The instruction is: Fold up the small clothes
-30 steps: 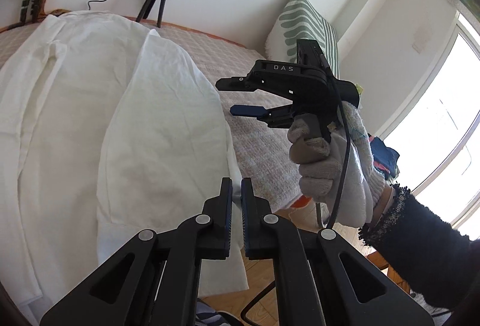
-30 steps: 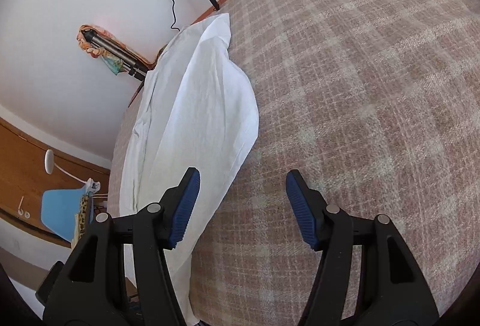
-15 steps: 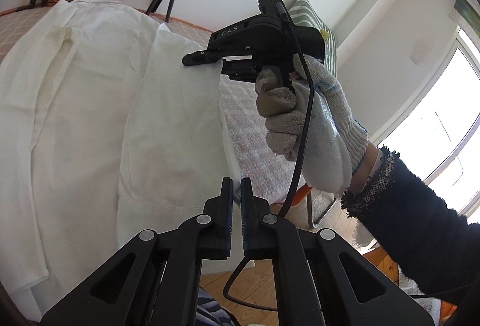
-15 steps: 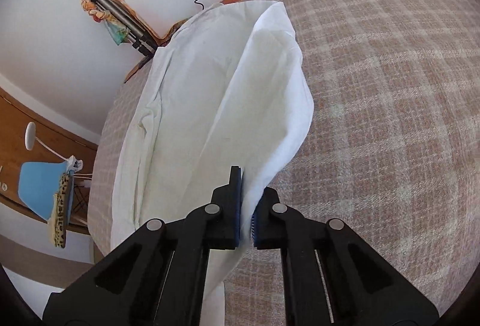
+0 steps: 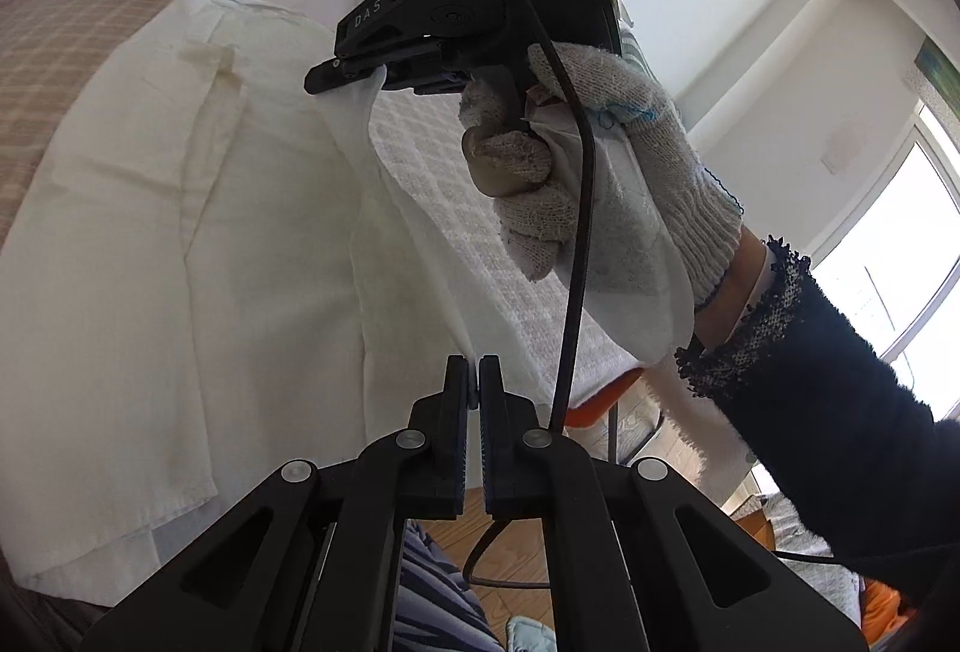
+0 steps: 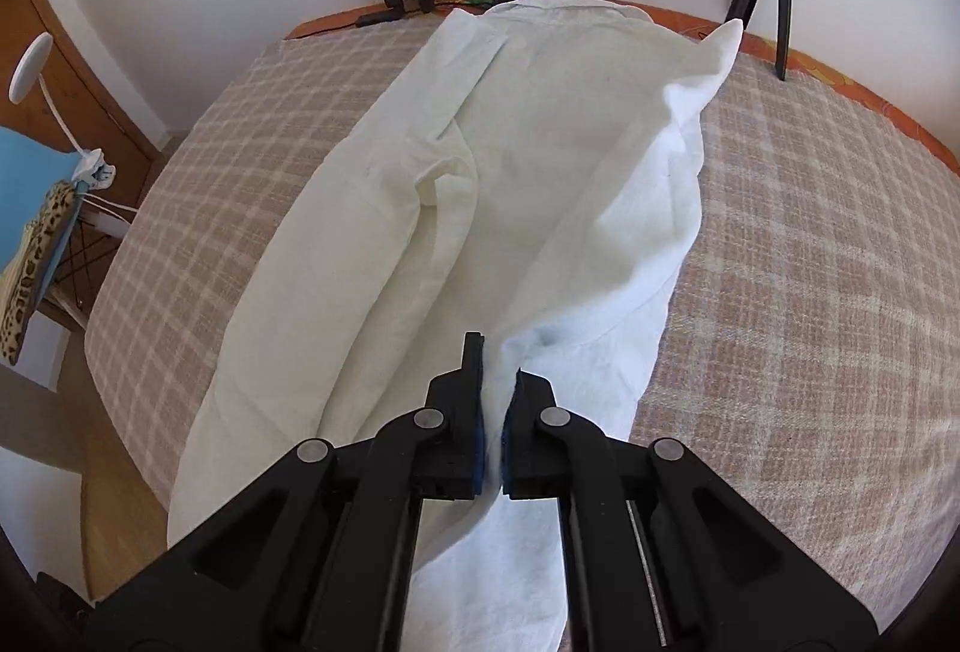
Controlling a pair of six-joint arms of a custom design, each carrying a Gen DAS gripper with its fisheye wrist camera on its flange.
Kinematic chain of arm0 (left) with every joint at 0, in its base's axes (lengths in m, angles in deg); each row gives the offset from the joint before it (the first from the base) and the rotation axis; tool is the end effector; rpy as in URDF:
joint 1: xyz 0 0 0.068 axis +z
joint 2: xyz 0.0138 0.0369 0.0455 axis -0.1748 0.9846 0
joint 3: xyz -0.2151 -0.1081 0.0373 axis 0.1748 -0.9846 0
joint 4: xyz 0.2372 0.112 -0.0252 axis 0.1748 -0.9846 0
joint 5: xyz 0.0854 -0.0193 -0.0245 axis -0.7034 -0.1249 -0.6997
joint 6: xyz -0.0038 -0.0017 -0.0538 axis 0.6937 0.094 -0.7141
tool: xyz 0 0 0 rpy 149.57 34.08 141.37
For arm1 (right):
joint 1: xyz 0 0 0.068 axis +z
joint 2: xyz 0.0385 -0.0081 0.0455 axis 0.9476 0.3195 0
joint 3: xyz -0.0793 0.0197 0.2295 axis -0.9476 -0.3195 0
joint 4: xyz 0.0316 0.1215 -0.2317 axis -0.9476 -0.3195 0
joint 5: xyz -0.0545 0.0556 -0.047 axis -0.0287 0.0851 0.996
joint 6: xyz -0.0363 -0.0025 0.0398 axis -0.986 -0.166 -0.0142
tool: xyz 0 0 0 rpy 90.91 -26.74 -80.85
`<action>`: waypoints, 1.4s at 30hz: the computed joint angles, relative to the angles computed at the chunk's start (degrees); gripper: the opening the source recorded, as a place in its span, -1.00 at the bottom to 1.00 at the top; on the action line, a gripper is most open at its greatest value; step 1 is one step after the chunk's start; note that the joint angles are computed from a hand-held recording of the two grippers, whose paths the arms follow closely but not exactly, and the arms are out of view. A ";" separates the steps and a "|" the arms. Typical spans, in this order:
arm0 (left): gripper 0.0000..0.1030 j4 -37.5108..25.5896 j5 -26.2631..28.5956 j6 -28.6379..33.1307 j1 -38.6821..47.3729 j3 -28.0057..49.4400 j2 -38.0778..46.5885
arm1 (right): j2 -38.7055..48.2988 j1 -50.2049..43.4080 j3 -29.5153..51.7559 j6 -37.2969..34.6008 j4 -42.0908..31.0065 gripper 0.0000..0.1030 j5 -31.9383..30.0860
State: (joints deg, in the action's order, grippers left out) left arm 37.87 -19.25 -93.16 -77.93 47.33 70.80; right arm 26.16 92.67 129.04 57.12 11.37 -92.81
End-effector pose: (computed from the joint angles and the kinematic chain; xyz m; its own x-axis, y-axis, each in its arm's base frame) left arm 0.1207 -0.2682 0.1638 -0.7536 -0.2110 -0.6225 0.2951 0.7377 -0.6072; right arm 0.3556 0.1464 0.1933 -0.7086 -0.4808 -0.5165 -0.5993 0.7964 0.0810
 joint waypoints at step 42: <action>-0.84 -19.75 -2.89 -0.88 2.86 -8.68 -21.43 | -33.64 -24.38 -40.55 -10.56 -7.89 -0.82 -24.73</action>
State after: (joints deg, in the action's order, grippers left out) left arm 18.12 -22.14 -94.04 -75.07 38.65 49.37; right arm -7.48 68.29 88.49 46.56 3.48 -117.54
